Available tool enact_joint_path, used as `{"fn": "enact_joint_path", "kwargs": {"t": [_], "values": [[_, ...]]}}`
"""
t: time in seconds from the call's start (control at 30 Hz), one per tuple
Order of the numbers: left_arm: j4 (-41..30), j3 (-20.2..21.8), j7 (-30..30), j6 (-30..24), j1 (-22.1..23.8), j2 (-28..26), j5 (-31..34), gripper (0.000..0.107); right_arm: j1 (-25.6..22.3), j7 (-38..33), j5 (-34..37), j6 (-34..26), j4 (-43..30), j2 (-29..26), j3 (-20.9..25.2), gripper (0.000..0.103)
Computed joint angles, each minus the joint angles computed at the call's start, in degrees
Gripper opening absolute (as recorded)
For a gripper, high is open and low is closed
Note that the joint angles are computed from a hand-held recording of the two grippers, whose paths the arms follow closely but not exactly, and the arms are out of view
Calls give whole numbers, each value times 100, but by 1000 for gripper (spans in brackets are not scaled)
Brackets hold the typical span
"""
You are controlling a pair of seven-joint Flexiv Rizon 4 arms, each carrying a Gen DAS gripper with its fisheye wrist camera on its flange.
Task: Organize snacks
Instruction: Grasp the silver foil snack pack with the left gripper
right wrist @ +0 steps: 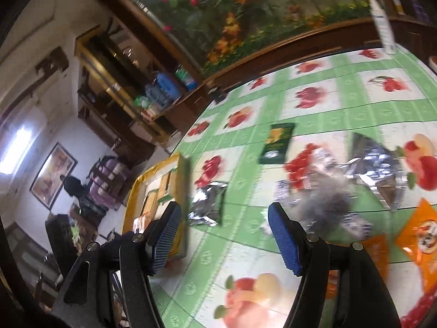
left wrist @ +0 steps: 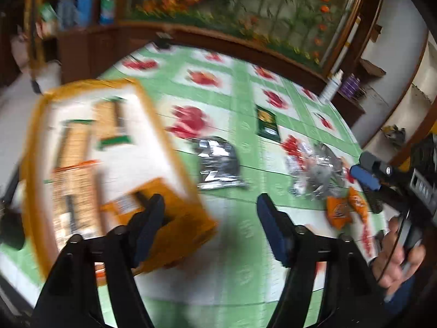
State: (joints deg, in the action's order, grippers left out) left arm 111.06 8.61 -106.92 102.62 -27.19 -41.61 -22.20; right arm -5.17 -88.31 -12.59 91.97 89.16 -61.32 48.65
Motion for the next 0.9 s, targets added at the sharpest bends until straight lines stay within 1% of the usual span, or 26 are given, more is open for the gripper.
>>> {"fn": "enact_joint_path", "kwargs": {"t": [0.03, 0.07, 0.1, 0.13, 0.2, 0.23, 0.27, 0.3, 0.33, 0.37, 0.4, 0.43, 0.5, 0.53, 0.57, 0.6, 0.63, 0.67, 0.73, 0.77, 0.83, 0.9], "values": [[-232, -96, 79, -270, 117, -58, 6, 71, -11, 48, 37, -9, -30, 5, -26, 69], [-437, -105, 122, -491, 148, -129, 36, 71, -59, 100, 94, -4, -40, -8, 13, 69], [-695, -5, 130, -786, 110, -228, 56, 70, -146, 120, 125, -26, -67, -69, 122, 69], [-946, 209, 37, -1083, -17, -345, 66, 71, -208, 130, 144, -53, -87, -105, 195, 69], [-1342, 284, -37, -1543, 2, -540, 98, 70, -230, 172, 197, -56, -172, -135, 208, 69], [-1573, 473, -231, -1850, -75, -660, 188, 70, -253, 191, 232, -15, -171, -135, 213, 69], [-1855, 765, -501, -2264, -212, -800, 325, 70, -295, 207, 249, 3, -175, -150, 245, 69], [-1950, 871, -536, -2424, -263, -858, 305, 70, -349, 220, 255, 3, -180, -172, 296, 69], [-2088, 924, -628, -2569, -261, -926, 377, 70, -393, 228, 259, 15, -163, -181, 332, 69], [-2271, 1107, -787, -2801, -341, -1020, 486, 70, -457, 231, 257, 26, -155, -204, 394, 69], [-2430, 1180, -872, -2994, -348, -1094, 575, 70, -515, 231, 244, 26, -150, -228, 453, 69], [-2548, 1070, -848, -3112, -242, -1136, 609, 70, -551, 237, 230, 22, -143, -233, 481, 69], [-2788, 797, -723, -3271, -34, -1226, 697, 70, -594, 265, 217, 40, -132, -236, 502, 69], [-2942, 758, -713, -3399, 1, -1298, 786, 70, -603, 281, 207, 51, -123, -222, 489, 69], [-3052, 757, -753, -3506, 2, -1351, 882, 70, -523, 350, 218, 81, -113, -125, 324, 69], [-3106, 778, -851, -3527, -24, -1387, 976, 67, -432, 426, 239, 141, -86, -32, 156, 69], [-3127, 732, -892, -3492, -15, -1409, 1056, 61, -312, 530, 266, 220, -58, 85, -72, 68], [-3123, 718, -925, -3412, -57, -1423, 1187, 61, -196, 640, 271, 249, -44, 183, -289, 66], [-3084, 738, -1013, -3309, -165, -1411, 1466, 60, -50, 795, 222, 135, -66, 285, -574, 62], [-2989, 745, -1066, -3174, -258, -1379, 1630, 60, 21, 853, 209, 35, -106, 310, -695, 60], [-2810, 809, -1229, -2986, -444, -1298, 1936, 60, 75, 896, 221, -307, -267, 258, -768, 60], [-2610, 917, -1410, -2794, -663, -1216, 2270, 60, 87, 867, 360, -658, -430, 191, -740, 62]]}}
